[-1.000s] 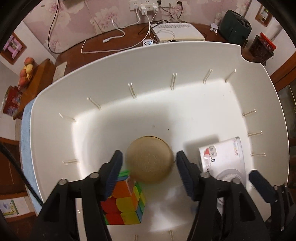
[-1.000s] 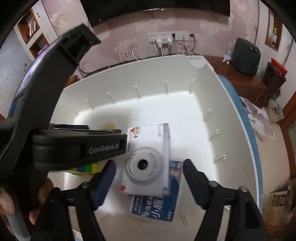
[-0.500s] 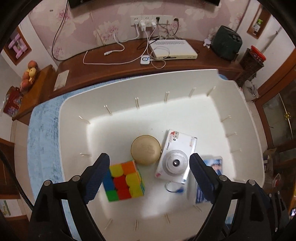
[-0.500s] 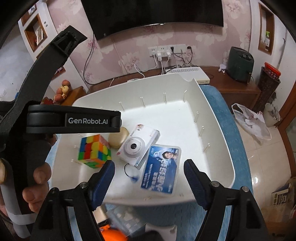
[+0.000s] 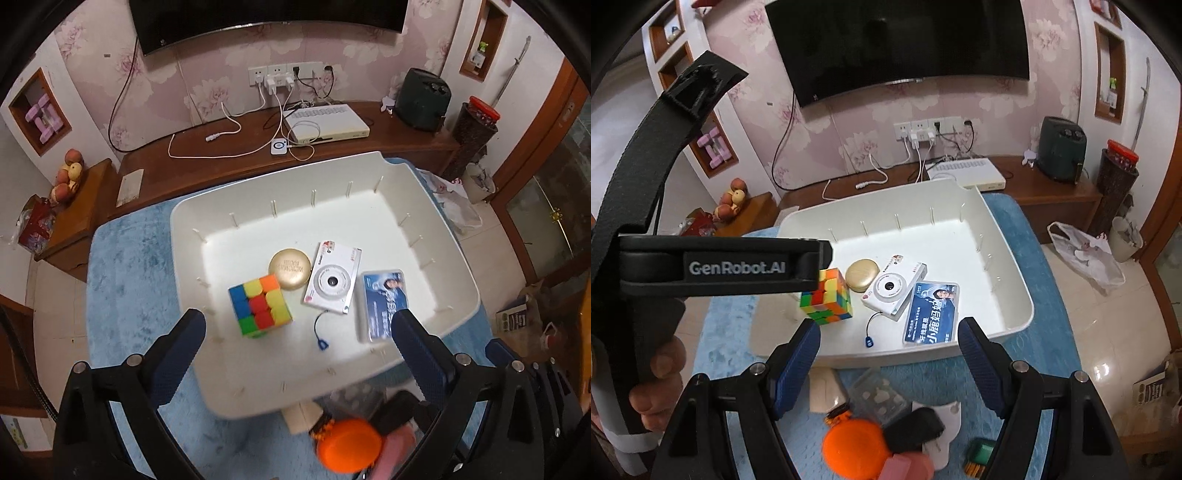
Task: Organize rigid objects
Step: 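Withdraw both tools from the bin back over the remaining items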
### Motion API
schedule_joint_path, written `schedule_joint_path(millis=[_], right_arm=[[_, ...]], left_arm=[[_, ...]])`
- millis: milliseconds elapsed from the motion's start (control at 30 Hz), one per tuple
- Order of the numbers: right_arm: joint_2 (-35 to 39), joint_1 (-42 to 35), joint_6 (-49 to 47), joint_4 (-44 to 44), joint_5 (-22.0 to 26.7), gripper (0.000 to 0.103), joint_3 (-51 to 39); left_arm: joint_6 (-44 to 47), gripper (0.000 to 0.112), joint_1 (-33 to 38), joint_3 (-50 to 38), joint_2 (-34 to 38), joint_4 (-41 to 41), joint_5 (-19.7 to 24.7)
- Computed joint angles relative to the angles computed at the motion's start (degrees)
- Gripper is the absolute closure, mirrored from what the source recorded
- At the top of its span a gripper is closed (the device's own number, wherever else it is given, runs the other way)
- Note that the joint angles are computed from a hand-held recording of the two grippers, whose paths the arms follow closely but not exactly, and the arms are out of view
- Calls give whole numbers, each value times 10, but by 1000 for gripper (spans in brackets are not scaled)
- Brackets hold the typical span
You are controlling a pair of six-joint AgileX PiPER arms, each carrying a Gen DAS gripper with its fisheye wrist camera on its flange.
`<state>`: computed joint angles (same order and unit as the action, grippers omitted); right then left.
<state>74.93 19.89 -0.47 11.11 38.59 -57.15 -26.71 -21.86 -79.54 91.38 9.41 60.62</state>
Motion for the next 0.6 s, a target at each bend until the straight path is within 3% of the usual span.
schedule_joint_path(millis=[600], right_arm=[[-202, 33, 103, -66, 77, 25, 89]], left_arm=[[-89, 11, -109, 102, -190, 55, 69]])
